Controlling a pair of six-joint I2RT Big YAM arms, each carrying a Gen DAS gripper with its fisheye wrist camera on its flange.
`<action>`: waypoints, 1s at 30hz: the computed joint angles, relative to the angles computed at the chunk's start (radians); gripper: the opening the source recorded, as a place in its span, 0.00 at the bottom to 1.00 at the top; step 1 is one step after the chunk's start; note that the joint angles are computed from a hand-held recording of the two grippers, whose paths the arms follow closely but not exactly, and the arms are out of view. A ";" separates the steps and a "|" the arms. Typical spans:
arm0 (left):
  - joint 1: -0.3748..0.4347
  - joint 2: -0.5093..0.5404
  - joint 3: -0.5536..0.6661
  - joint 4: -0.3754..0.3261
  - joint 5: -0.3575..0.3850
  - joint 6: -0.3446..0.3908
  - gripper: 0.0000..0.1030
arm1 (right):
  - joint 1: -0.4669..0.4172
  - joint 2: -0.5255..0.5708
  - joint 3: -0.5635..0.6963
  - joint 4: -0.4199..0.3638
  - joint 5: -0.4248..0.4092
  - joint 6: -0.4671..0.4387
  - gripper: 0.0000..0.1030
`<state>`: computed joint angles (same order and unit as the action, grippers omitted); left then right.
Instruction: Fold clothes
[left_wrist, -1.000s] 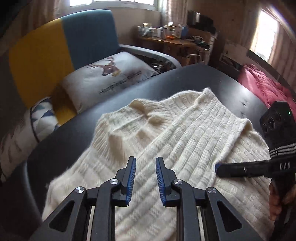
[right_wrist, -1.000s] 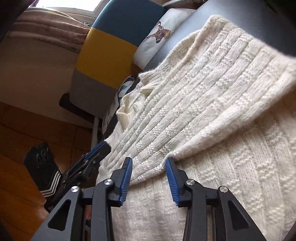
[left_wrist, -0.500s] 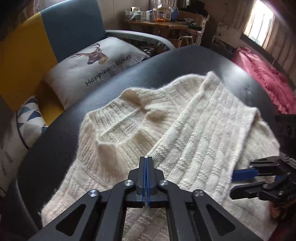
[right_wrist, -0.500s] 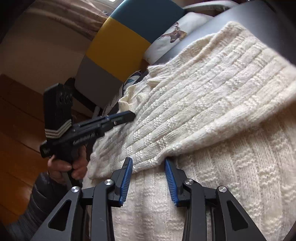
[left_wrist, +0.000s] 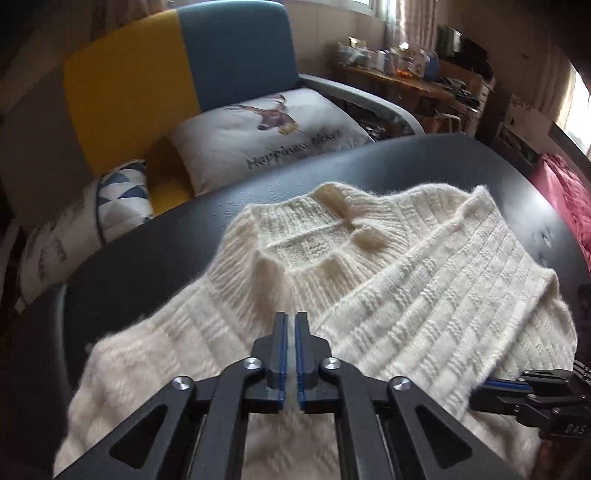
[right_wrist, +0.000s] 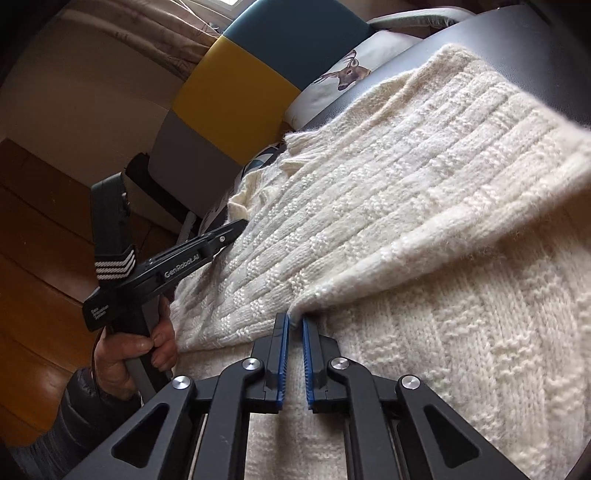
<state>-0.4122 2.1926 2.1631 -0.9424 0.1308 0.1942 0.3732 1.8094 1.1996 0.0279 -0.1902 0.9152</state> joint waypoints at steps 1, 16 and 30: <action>0.002 -0.035 -0.049 0.018 0.000 -0.018 0.11 | 0.000 0.000 0.000 -0.001 0.001 -0.002 0.06; 0.139 -0.291 -0.482 0.168 -0.114 -0.246 0.19 | 0.107 -0.012 0.243 -0.425 0.248 -0.301 0.37; 0.290 -0.415 -0.682 0.339 0.254 -0.622 0.22 | 0.147 0.230 0.588 -0.774 0.464 -0.443 0.43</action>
